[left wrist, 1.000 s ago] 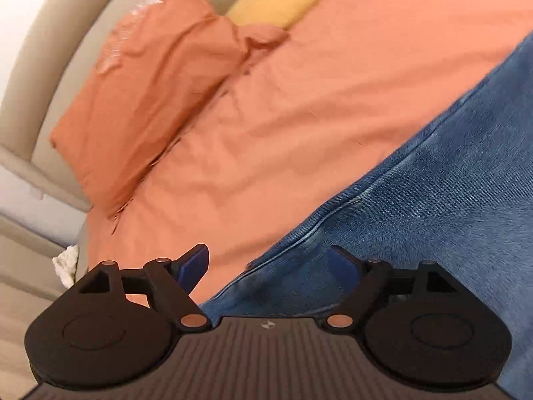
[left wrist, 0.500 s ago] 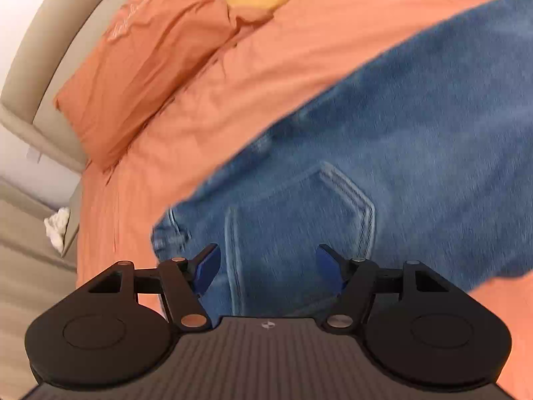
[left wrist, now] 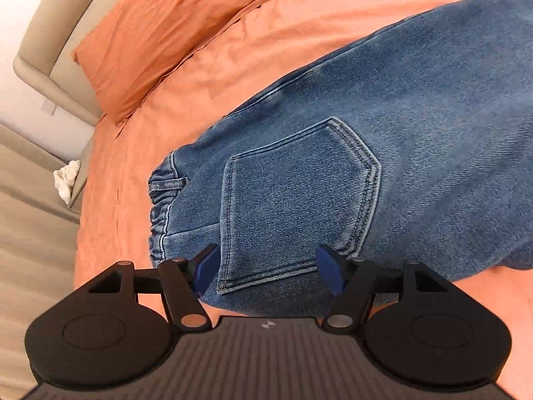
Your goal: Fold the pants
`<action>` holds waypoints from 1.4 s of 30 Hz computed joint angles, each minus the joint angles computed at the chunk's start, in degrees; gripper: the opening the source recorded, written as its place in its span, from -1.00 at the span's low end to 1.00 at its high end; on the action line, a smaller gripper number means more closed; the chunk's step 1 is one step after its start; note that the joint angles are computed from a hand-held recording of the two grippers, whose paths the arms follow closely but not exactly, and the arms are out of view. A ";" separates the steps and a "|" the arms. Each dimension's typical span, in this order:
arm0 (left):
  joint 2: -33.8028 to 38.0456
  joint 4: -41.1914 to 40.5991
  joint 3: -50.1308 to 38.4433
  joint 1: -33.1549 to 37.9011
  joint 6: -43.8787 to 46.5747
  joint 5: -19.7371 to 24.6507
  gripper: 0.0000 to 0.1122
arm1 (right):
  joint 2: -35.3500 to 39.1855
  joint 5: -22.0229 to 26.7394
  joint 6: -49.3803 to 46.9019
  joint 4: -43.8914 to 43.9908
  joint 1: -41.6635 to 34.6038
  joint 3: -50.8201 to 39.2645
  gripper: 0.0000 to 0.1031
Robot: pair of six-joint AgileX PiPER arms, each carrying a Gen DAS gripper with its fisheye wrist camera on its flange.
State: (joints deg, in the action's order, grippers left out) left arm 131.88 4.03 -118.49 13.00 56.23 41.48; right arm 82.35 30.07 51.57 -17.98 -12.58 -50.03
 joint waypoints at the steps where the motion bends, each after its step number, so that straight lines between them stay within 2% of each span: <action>1: 0.29 0.73 0.00 -0.19 -0.69 -0.48 0.38 | -1.07 0.68 0.86 -1.54 0.35 -1.66 -0.99; 4: 1.24 2.14 -0.71 -0.46 -3.11 -0.43 0.38 | -1.95 4.35 2.66 -5.80 1.79 -6.70 -1.00; 6: 1.48 1.25 -0.68 -0.10 -3.22 -0.42 0.38 | -0.17 6.60 0.14 -4.44 1.16 -7.94 -1.00; 10: 1.88 0.53 -0.08 0.34 -3.08 -1.19 0.38 | 1.86 4.28 0.63 -1.85 -0.52 -1.97 -1.00; 14: 2.20 -0.40 -0.42 0.63 -1.08 -1.36 0.38 | 4.04 -2.08 3.39 -2.69 -2.09 4.43 -0.98; 16: 1.56 -1.15 0.21 0.96 0.15 -1.97 0.38 | 4.77 -0.89 4.29 -3.58 -1.33 3.69 -0.90; 18: -0.73 -2.14 3.75 1.45 2.01 -4.44 0.38 | 3.97 3.55 6.62 -7.52 2.17 2.25 -0.77; 20: -3.93 -7.65 7.83 2.98 7.82 -5.73 0.38 | 3.10 8.26 6.26 -10.57 6.66 0.66 -0.72; 23: -8.28 -17.26 12.02 5.83 17.68 -2.87 0.25 | 0.89 12.67 4.20 -10.24 12.99 -0.79 -0.71; 25: -11.41 -23.36 15.77 7.73 25.71 -0.31 0.13 | 0.28 13.79 3.85 -8.35 16.90 -2.37 -0.71; 29: -16.61 -31.39 23.40 11.26 38.95 7.19 0.12 | 3.14 14.11 6.58 -7.00 28.14 -7.03 -0.71; 33: -21.37 -38.05 34.47 13.04 49.95 8.29 0.12 | 10.19 12.77 6.80 -6.73 39.82 -14.15 -0.71; 37: -21.59 -42.36 40.67 11.65 52.14 5.47 0.14 | 18.39 12.34 2.43 -5.69 48.36 -22.72 -0.72; 39: -20.53 -43.50 41.58 10.04 49.83 3.33 0.15 | 22.87 13.24 -0.75 -5.06 51.12 -27.84 -0.71; 42: -18.76 -43.99 40.08 8.58 44.36 3.33 0.15 | 28.83 14.24 -6.59 -4.35 52.94 -34.89 -0.63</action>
